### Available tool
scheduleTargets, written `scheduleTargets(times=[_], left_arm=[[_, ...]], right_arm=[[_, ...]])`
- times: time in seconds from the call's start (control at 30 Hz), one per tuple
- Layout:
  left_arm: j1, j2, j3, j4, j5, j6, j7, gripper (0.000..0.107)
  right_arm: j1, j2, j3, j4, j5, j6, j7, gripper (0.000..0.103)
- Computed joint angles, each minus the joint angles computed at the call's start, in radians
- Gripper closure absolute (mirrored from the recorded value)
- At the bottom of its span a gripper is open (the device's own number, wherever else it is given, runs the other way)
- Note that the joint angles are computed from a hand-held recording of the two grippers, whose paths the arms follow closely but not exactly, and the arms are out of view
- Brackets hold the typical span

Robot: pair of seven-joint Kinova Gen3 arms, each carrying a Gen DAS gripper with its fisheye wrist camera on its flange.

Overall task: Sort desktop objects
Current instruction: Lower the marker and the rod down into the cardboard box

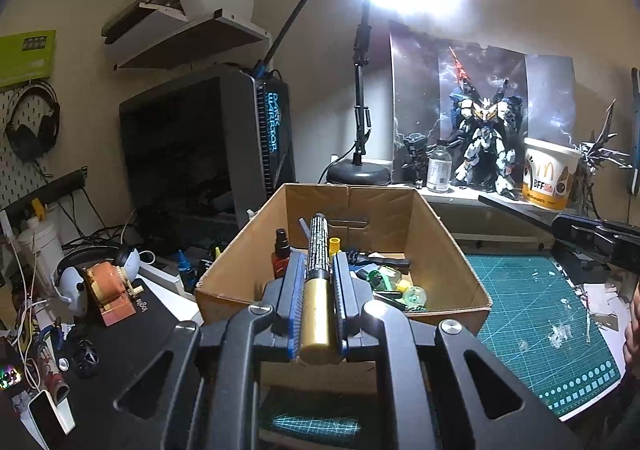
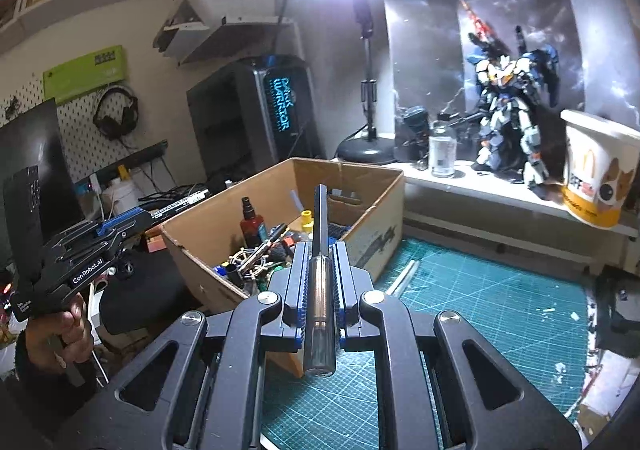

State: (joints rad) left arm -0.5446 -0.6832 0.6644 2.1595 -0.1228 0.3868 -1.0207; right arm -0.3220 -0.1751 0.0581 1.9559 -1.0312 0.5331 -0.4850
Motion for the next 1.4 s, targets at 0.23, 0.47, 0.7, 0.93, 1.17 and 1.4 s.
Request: scheduleTargets(times=[0.23,0.47,0.7,0.93,1.17,1.4], left_arm=[[0.0,-0.003,-0.013,0.0,-0.003,0.018,-0.002,0.093],[-0.002,0.014,-0.018,-0.001,-0.008,0.013,0.0,0.093],[0.011,0.072,-0.01,-0.012,-0.017,0.013,0.005,0.093],[0.073,0.142,-0.038,-0.05,-0.044,0.033,0.009,0.093],[0.167,0.236,-0.123,-0.142,-0.119,0.097,-0.013,0.093],[0.277,0.448,-0.179,-0.35,-0.175,0.256,-0.061,0.093]], right_arm=[[-0.008,0.019,0.002,-0.007,-0.036,0.026,0.045,0.092],[0.03,0.048,-0.016,-0.015,-0.088,0.081,0.11,0.092],[0.094,0.096,-0.02,-0.042,-0.136,0.202,0.157,0.092],[0.162,0.125,-0.043,-0.074,-0.154,0.327,0.184,0.092],[0.179,0.184,-0.086,-0.183,-0.066,0.313,0.102,0.092],[0.153,0.294,-0.152,-0.386,0.109,0.313,-0.075,0.092]])
